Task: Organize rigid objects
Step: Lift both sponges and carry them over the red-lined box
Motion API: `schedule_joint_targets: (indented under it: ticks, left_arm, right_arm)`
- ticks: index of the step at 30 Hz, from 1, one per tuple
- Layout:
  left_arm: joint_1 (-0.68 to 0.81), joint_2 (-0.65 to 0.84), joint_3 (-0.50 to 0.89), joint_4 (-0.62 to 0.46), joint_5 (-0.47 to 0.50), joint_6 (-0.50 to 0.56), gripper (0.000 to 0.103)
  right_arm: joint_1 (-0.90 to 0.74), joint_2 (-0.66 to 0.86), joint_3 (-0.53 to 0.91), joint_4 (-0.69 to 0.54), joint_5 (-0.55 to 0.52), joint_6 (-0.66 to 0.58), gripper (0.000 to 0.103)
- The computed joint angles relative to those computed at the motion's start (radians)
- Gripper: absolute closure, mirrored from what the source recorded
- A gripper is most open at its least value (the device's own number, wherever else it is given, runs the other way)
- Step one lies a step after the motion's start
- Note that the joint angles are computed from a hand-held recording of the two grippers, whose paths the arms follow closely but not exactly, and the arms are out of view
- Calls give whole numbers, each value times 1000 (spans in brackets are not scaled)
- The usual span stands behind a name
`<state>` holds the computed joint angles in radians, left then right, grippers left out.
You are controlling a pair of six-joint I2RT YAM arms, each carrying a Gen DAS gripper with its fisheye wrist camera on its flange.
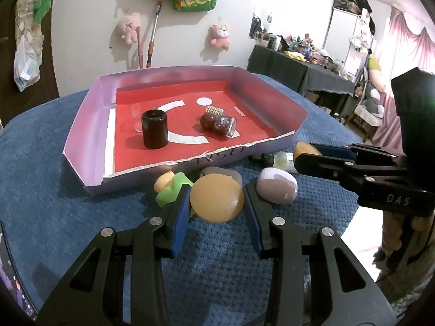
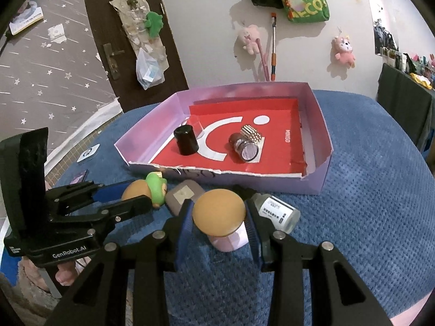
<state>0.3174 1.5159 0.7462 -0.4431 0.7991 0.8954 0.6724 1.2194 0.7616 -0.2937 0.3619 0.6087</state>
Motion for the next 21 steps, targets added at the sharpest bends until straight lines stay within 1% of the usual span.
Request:
schedule_joint_targets:
  ticks: [13, 21]
  left_arm:
    - [-27, 36, 98, -14, 16, -49, 67]
    - [-71, 94, 182, -8, -8, -107, 67]
  right_arm:
    - [-69, 25, 45, 28, -82, -65, 63]
    - [-128, 67, 92, 39, -128, -123, 63]
